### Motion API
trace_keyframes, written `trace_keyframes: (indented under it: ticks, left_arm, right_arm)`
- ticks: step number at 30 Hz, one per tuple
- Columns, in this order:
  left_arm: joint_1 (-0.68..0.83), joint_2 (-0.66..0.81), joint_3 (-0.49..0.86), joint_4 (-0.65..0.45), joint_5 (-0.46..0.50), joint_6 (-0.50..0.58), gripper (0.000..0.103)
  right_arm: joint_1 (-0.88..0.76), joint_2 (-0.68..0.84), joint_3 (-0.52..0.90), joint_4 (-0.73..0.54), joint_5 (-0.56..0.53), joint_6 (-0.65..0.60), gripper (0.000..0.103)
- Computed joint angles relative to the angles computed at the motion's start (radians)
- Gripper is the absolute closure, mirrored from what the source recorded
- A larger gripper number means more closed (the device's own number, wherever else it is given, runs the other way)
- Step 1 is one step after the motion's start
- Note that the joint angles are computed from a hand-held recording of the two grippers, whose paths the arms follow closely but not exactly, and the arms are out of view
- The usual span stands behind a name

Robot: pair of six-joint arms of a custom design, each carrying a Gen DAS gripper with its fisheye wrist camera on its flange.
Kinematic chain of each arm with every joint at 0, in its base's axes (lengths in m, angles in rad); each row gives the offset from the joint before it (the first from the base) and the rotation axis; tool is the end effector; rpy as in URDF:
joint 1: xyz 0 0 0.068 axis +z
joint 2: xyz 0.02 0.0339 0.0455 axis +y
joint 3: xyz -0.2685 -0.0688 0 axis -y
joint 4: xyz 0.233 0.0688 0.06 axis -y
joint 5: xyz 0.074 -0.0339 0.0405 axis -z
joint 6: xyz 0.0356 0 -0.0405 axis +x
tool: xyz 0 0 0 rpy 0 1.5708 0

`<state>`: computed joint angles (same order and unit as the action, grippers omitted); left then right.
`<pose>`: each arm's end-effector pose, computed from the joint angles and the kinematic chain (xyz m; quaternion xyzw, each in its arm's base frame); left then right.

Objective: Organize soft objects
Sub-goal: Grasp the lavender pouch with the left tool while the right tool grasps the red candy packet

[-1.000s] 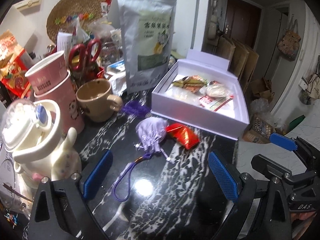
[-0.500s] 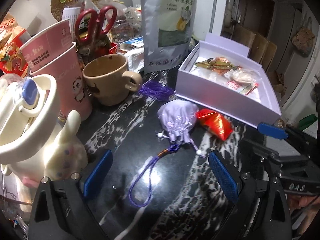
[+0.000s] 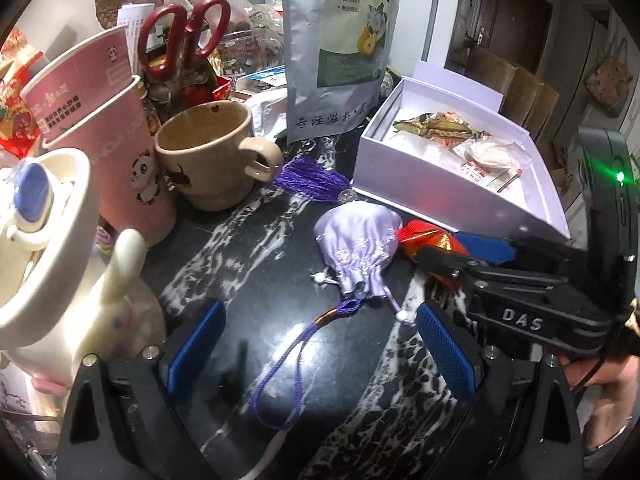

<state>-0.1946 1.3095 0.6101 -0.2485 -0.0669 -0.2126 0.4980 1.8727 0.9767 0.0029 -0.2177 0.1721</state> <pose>0.2275 -0.0424 0.1799 -0.0188 0.9512 -0.0307 0.3064 0.3130 0.1789 0.1407 -0.1877 0.9193 0.2054 0.2784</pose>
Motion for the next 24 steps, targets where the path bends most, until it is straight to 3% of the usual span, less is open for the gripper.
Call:
trace_keyframes:
  ticks: [1, 4, 15, 24]
  left_arm:
    - [0.000, 0.003, 0.001, 0.002, 0.012, -0.004, 0.005]
    - [-0.004, 0.019, 0.009, 0.011, 0.032, -0.015, 0.005]
    - [-0.049, 0.131, 0.050, 0.076, 0.040, -0.017, 0.005]
    - [-0.030, 0.278, 0.123, 0.130, 0.055, -0.005, 0.005]
  right_arm:
    - [0.001, 0.001, 0.003, -0.001, -0.007, 0.000, 0.065]
    - [0.004, -0.008, -0.014, 0.017, 0.005, 0.008, 0.070]
    - [-0.056, -0.177, -0.182, 0.033, 0.019, 0.009, 0.071]
    - [-0.096, -0.190, -0.222, 0.036, -0.008, 0.013, 0.071]
